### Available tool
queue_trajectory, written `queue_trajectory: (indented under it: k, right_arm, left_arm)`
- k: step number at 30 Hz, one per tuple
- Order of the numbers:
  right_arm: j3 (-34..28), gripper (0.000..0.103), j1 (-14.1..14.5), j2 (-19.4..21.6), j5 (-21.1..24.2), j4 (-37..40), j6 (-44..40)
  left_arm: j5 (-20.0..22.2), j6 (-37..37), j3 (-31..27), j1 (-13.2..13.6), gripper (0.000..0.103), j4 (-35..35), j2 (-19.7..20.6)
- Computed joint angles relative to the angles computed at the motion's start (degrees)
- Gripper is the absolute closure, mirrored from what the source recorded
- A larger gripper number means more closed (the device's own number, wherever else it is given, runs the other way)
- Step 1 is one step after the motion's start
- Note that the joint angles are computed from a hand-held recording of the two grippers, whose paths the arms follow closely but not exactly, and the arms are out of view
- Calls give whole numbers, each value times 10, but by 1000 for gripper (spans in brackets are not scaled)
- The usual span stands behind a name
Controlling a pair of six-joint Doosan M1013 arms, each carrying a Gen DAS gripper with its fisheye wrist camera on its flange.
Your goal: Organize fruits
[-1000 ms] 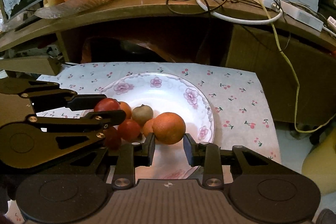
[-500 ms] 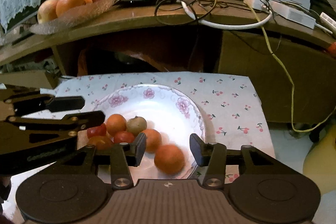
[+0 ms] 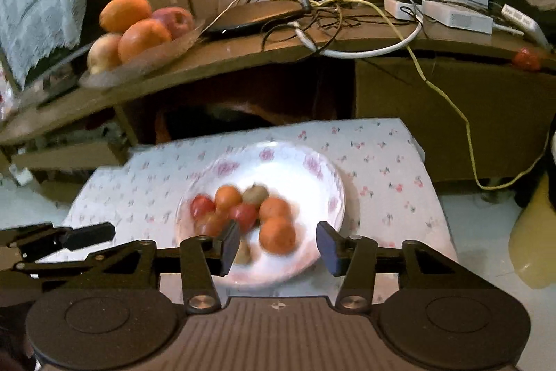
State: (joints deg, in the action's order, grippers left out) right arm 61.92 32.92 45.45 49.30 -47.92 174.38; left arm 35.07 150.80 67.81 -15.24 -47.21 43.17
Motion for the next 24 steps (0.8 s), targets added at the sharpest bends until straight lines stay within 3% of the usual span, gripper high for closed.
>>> queue_trajectory:
  k: [6,18,24]
  right_arm:
    - [17,50,25,-13,32,-8,14]
    - [40,47,57,-23,59,2,42]
    - [46,46,69,-27,71,-10,64]
  left_arm:
    - [-35,9,59,1,30,-14,-34]
    - [-119,125,150,2,1,-113,-87]
    - [-151,208,182,4,0,-188,-107]
